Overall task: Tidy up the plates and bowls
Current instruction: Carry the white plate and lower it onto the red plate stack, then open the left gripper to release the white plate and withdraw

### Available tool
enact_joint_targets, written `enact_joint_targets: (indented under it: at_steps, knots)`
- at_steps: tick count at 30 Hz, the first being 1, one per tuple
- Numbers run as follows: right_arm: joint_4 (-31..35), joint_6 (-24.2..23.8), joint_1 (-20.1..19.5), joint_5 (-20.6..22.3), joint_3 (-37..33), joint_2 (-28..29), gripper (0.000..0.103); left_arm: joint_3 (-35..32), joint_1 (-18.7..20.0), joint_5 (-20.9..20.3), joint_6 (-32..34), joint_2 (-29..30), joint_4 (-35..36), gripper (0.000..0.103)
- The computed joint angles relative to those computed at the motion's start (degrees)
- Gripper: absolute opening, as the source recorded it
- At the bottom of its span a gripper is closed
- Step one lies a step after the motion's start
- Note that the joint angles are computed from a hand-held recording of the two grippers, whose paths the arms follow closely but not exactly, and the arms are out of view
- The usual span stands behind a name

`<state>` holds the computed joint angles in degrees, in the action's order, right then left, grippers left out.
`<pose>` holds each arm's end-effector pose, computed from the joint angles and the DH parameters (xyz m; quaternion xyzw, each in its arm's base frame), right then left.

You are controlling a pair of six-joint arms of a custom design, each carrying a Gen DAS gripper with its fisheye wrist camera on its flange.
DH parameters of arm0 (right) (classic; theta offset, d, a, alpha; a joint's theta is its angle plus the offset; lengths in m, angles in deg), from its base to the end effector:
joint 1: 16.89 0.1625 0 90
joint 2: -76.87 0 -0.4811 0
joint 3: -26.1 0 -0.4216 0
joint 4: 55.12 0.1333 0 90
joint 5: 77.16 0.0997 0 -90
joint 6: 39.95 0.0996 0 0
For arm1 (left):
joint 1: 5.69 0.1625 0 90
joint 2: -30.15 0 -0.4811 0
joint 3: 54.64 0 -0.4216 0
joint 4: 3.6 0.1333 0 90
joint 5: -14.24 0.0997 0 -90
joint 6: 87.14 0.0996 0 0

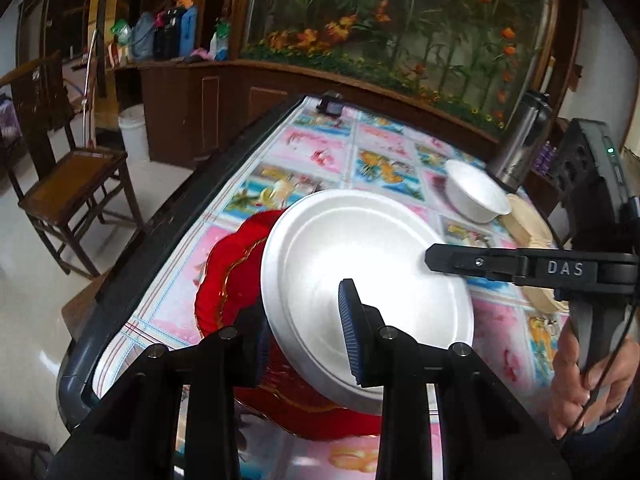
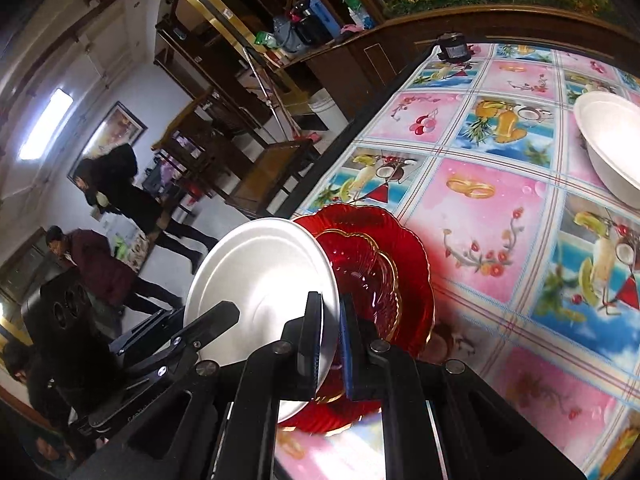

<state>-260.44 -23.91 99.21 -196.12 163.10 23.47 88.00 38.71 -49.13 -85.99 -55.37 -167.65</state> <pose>0.2807 -0.3797 0.1081 0.0136 -0.9338 0.3334 0.1293 -0.1525 -0.3984 0.2319 0.3508 0.8970 -0.2188 0.1567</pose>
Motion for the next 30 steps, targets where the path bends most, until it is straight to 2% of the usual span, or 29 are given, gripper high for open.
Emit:
enact_joint_targets:
  at_steps: [5,15,18,20,21,24,30]
  knots:
    - [0.5,-0.2,-1.5,-0.4,-0.8,2.0,0.008,0.1,1.7,0.1,-0.2,2.1,-1.0,0.028]
    - [-0.1,-1.8,-2.8,-0.7,-1.6,4.4,0.012,0.3,2.6,2.1,-0.1,3.8,-2.1,0.029]
    - [-0.5,-2.3,-3.0,-0.1,-1.6,4.7,0.012,0.4,2.7,1.8,-0.1,3.5,-2.2,0.038]
    - [-0.5,-2.8,-2.9,-0.1,-1.7,4.9,0.013,0.6,2.3,2.3,0.0,3.6,-2.6,0.054]
    - [-0.6,-2.9,-2.8,-0.4,-1.8,5.0,0.015,0.7,2.2,2.1,0.3,3.5,-2.9,0.055]
    - [-1.2,-3.4,-2.3,-1.3,-1.8,5.0,0.03,0.8,1.7,2.8,0.1,3.4,-2.9,0.057]
    - [-3.1,-4.2,-1.8,-1.4,-0.6,3.9,0.031,0.9,1.4,3.4,-0.8,2.2,-3.1,0.068]
